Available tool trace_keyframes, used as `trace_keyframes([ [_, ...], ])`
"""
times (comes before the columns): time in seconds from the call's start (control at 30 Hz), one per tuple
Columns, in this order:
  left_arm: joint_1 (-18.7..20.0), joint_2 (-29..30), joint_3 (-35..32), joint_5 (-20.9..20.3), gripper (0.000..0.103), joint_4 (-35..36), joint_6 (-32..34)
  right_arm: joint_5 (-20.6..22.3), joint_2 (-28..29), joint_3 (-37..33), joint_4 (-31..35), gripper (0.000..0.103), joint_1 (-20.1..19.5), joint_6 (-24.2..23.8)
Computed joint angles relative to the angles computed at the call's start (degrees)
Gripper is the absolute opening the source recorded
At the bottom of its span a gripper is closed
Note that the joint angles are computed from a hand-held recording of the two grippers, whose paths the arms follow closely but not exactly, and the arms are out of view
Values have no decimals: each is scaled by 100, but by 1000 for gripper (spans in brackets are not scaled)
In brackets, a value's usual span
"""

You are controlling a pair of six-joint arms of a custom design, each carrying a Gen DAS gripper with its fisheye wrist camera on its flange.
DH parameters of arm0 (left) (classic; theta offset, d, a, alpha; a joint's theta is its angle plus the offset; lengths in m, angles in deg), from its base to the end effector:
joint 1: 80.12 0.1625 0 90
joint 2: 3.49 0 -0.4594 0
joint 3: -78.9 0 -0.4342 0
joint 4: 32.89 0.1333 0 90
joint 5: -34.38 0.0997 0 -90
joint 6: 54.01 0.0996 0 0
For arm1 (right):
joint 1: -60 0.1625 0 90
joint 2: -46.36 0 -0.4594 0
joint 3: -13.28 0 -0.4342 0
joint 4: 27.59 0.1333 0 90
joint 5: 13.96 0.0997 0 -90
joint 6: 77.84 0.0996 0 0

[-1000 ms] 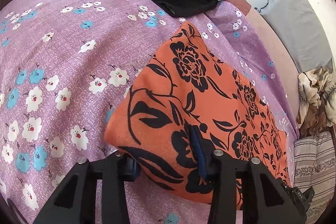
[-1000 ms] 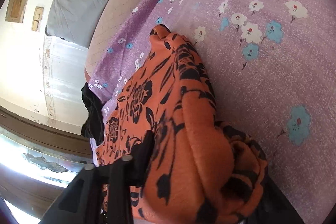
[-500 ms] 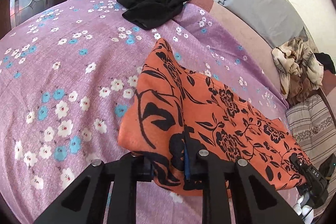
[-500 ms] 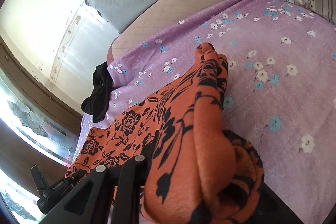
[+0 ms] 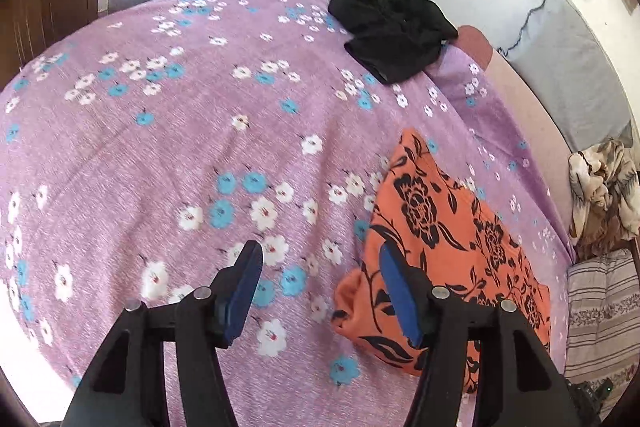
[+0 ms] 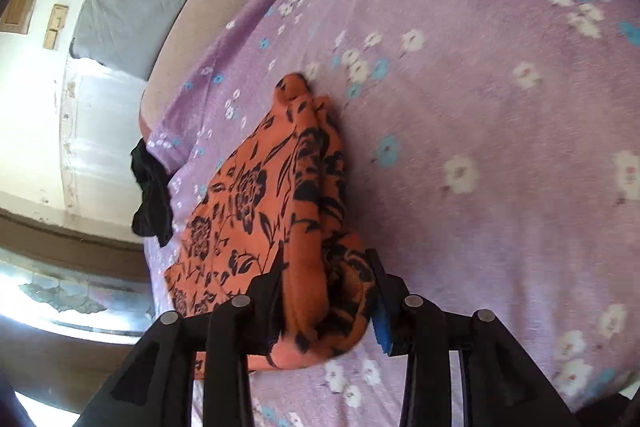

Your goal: Fold small clothes

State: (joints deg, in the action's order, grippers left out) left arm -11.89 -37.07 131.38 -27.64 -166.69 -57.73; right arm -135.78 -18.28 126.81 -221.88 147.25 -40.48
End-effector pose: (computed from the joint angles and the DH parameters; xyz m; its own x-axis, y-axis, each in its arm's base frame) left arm -0.1744 -0.9221 0.2381 -0.9133 0.0891 -0.3973 0.2777 0.8499 -0.4478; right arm 0.0515 -0.6117 0.2845 -0.6415 0.7211 -0.2615 0.5240 0.1630 -0.8359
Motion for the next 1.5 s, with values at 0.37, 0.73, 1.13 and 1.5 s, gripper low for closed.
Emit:
trace_keyframes([
  [0.37, -586, 51, 1220, 817, 85, -1348, 2694, -585, 1091, -1780, 703, 59, 731, -2781],
  [0.73, -599, 388, 1110, 1118, 89, -1112, 2849, -674, 1890, -2792, 2623, 65, 521, -3058],
  [1.13, -624, 556, 1134, 1364, 98, -1586, 3162, -573, 2044, -2809, 2139, 87, 522, -3306],
  [1.5, -593, 593, 1117, 1302, 100, -1743, 3269, -698, 2144, -2825, 1821, 87, 544, -3485],
])
